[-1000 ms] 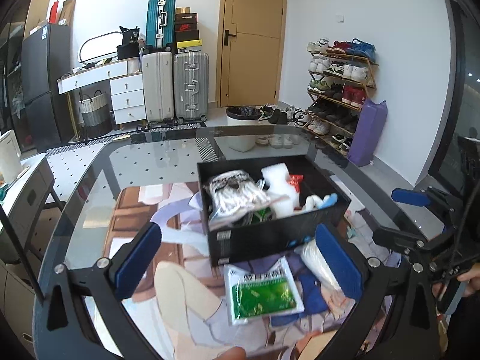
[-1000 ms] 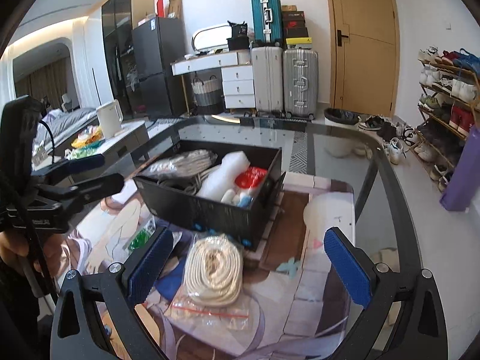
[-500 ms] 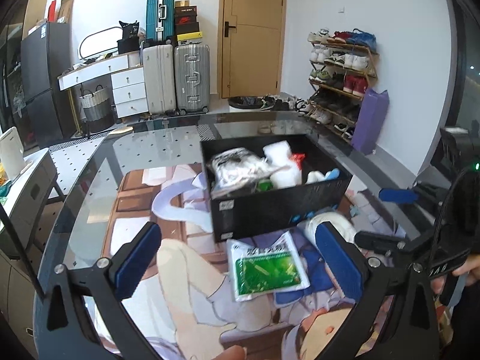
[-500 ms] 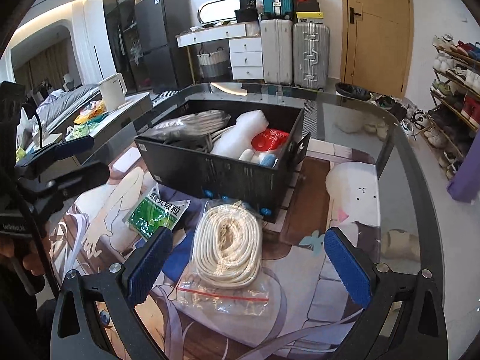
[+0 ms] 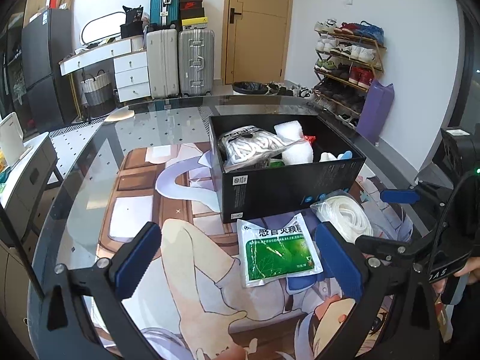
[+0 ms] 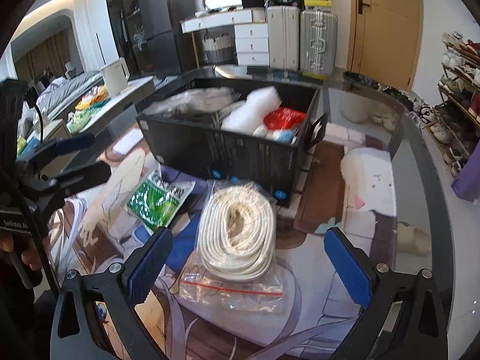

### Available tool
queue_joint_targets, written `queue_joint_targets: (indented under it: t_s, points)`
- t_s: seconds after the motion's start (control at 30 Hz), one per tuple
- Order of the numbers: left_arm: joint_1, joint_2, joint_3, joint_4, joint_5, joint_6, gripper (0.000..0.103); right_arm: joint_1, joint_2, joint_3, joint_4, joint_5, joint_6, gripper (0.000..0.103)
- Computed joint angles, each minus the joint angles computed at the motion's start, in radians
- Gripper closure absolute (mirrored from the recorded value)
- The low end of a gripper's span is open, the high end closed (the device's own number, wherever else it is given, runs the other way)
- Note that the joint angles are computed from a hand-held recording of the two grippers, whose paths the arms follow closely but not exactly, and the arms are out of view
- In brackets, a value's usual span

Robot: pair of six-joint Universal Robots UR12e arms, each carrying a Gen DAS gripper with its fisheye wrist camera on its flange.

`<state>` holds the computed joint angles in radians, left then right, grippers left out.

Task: Organize soft objects
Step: 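Move the left tool toward the green sachet while the right tool approaches the bagged white rope, then close the right gripper on the bagged white rope coil and lift it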

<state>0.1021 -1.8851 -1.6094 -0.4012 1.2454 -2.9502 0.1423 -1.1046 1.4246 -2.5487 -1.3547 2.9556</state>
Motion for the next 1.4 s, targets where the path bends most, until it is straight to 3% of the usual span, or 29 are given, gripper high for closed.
queue_joint_targets:
  t_s: [0.4,0.7,1.4]
  points:
    - [-0.006,-0.001,0.004,-0.037,0.022,0.030,0.000,0.019,0.033,-0.039,0.082,-0.066,0.030,0.001]
    - [-0.007,-0.001,0.007,-0.048,0.030,0.032,0.000,0.041,0.052,-0.049,0.058,-0.145,0.065,0.001]
    - [-0.015,-0.002,0.005,-0.066,0.033,0.058,0.000,0.035,0.051,-0.044,0.048,-0.135,0.067,0.001]
